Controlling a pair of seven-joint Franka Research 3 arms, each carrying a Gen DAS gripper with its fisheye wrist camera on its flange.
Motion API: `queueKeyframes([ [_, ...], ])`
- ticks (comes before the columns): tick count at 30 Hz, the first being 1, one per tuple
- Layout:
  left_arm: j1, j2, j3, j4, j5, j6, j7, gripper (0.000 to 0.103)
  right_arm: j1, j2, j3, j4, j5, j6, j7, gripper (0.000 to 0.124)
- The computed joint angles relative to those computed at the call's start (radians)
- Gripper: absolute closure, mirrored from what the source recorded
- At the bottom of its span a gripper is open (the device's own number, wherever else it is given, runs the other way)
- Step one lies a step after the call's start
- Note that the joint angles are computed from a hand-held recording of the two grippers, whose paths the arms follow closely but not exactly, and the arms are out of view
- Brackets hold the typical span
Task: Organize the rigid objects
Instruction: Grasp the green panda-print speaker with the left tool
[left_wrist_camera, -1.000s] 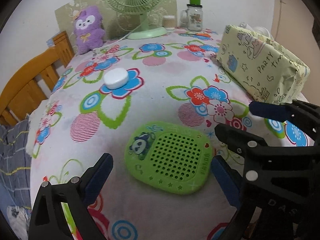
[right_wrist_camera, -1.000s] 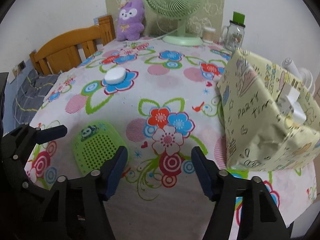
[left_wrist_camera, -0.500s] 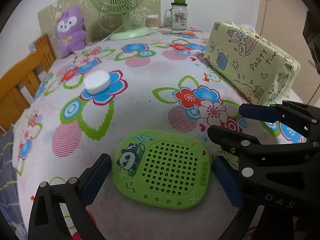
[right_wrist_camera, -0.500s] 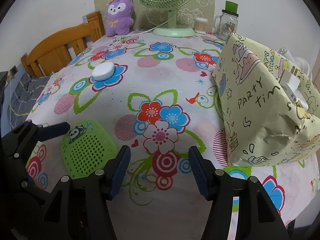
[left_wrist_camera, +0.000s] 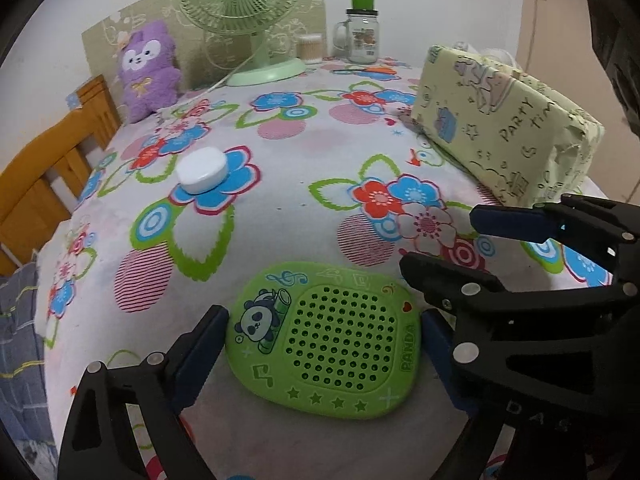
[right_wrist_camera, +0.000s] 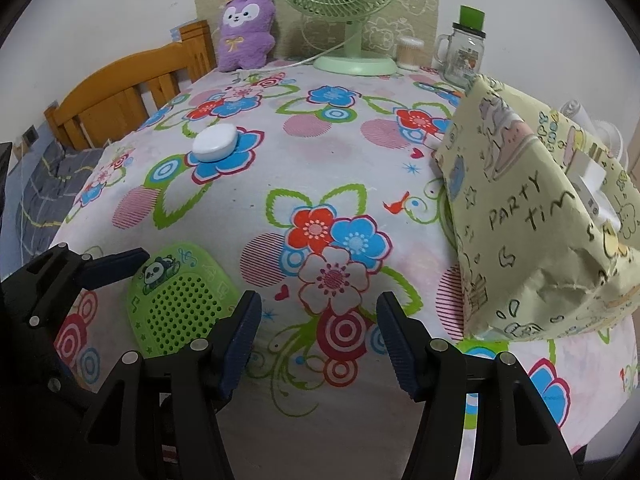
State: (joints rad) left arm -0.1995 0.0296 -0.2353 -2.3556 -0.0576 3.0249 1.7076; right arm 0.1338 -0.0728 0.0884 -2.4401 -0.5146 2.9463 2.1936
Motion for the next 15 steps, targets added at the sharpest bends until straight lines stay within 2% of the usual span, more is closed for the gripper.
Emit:
queueKeyframes([
  [7,0.011,-0.006,0.030,0.013,0.108,-0.025,-0.169,0.007,0.035,0.034,-0.011,0.044,0.104,0.004,-0.118,0.060],
  [10,0.022,0.000,0.039,0.028,0.138,-0.040,-0.238,0.007,0.063,0.061,-0.020,0.078,0.213,0.008,-0.232,0.060],
  [13,0.031,0.006,0.055,0.045,0.238,-0.052,-0.365,0.007,0.092,0.090,-0.020,0.115,0.364,0.005,-0.380,0.059],
  [15,0.037,0.013,0.065,0.059,0.303,-0.062,-0.441,0.007,0.108,0.111,-0.025,0.142,0.380,0.009,-0.407,0.058],
])
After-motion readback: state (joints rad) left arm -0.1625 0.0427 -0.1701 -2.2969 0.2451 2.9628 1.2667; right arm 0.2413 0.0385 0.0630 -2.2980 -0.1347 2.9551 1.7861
